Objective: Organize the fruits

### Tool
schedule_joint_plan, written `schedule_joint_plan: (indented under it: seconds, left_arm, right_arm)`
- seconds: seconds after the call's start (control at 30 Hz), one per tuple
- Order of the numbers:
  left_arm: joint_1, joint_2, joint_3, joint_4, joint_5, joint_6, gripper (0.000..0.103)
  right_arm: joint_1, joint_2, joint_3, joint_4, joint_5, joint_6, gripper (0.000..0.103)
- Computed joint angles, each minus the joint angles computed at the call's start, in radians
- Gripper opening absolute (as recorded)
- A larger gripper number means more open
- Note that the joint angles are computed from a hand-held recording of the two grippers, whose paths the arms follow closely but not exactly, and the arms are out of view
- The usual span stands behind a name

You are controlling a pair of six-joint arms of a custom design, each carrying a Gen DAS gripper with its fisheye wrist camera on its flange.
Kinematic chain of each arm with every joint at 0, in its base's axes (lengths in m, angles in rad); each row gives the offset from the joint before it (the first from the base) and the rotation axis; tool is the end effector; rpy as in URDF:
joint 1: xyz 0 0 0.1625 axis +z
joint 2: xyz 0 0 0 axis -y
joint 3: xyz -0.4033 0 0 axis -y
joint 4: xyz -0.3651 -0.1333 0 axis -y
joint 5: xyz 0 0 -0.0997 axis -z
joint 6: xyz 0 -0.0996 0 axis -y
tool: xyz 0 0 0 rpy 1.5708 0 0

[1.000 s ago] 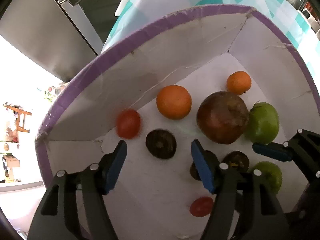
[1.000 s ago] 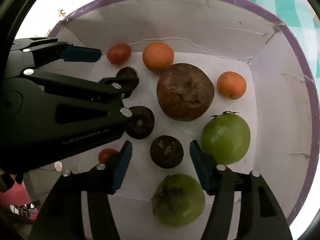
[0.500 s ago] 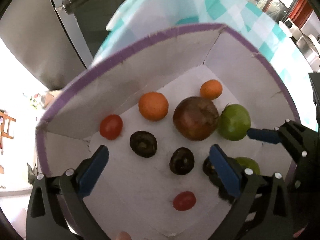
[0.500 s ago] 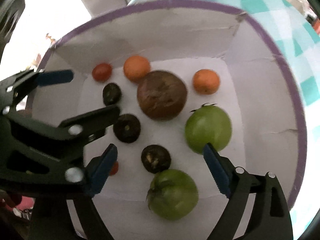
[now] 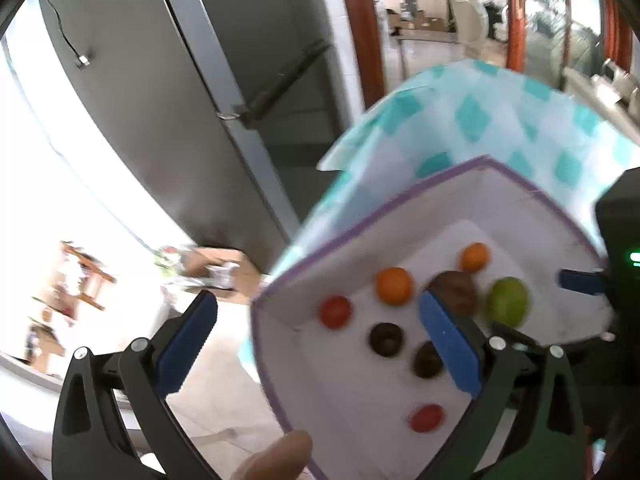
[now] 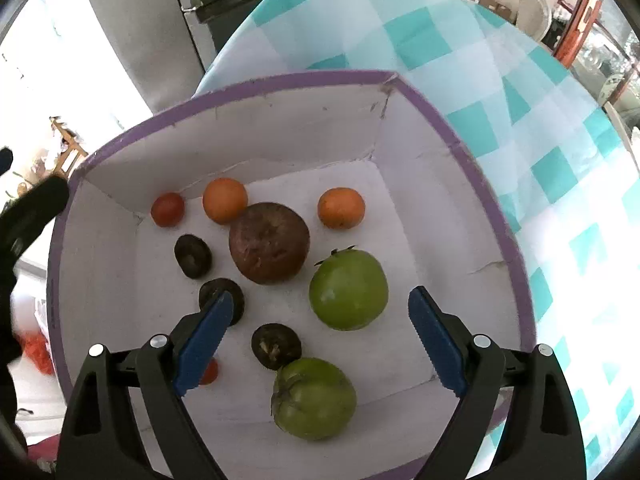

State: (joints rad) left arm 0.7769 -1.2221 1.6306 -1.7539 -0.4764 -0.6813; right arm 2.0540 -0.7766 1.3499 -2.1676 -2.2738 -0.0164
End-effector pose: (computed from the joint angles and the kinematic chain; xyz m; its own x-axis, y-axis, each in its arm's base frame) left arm -0.2437 -0.5506 0.3297 -0.5775 -0.0682 -0.8136 0.4266 0.8244 -0.3719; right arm 0.3843 -0.5842 0.1735 -0.6749 -0.3555 0.6466 -0.4756 0.8796 -0.0129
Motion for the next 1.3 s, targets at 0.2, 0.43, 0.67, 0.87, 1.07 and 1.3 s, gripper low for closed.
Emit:
schedule_joint_plan:
  seconds: [0.2, 0.43, 0.67, 0.87, 1.07, 1.3]
  left_arm:
    - [0.032, -0.027, -0.001, -0.020, -0.170, -0.004, 0.101]
    - [0.052, -0.027, 0.018, 0.006, -0.217, -0.022, 0.101]
    - [0.062, -0.029, 0.026, 0.014, -0.237, -0.024, 0.101]
    - [0.069, -0.024, 0.021, 0.021, -0.247, -0.015, 0.101]
    - [0.075, -0.018, 0.017, 0.023, -0.253, -0.008, 0.101]
    - [0.083, -0.013, 0.014, 0.031, -0.263, -0.006, 0.101]
  right_arm:
    - [0.023, -0.026, 0.005, 0.035, -0.041, 0.036, 0.087]
    - [0.003, 0.010, 0.013, 0.019, -0.048, 0.072, 0.087]
    - [0.002, 0.011, 0.024, 0.028, -0.042, 0.085, 0.087]
    - [-0.001, 0.011, 0.029, 0.033, -0.039, 0.099, 0.087]
    - [-0.005, 0.014, 0.030, 0.036, -0.036, 0.109, 0.087]
    - [-0.010, 0.017, 0.033, 0.037, -0.033, 0.114, 0.087]
